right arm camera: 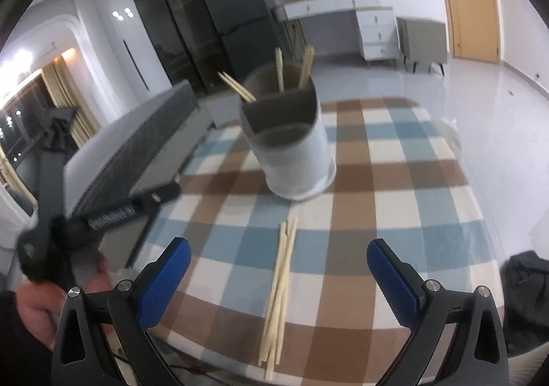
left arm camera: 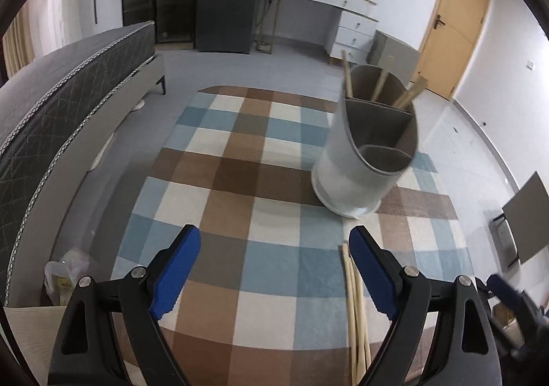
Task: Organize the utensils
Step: 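Withdraw the open right gripper and lower it toward the chopstick bundle, then close the right gripper on one chopstick from the bundle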
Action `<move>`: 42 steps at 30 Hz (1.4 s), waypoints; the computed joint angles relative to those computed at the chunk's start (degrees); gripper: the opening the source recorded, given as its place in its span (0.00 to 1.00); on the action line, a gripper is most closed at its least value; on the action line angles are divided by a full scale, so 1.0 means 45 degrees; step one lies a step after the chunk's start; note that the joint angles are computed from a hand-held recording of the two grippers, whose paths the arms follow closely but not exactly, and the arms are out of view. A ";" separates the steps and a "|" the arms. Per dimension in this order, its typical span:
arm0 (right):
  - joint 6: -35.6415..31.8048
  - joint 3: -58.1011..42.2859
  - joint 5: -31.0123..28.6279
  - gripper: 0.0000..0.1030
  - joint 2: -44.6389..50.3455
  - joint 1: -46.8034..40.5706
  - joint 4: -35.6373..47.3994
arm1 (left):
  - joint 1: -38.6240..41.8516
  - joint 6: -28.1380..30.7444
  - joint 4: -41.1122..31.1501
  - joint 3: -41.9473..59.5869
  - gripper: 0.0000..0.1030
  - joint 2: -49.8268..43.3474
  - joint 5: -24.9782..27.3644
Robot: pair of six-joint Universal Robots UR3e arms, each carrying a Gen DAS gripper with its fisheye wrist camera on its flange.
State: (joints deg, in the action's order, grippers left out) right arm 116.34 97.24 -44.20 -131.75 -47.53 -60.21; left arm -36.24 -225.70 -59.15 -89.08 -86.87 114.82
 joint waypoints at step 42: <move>0.7746 -0.1546 -0.5602 0.06 0.9218 0.8616 -0.9720 | 0.3779 -0.0241 -0.0959 -0.1218 0.83 0.1351 -0.3946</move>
State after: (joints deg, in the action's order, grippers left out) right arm 151.20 90.29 -69.41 -90.27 -8.75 -103.96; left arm -19.23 -226.78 -63.47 -94.56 -80.79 97.07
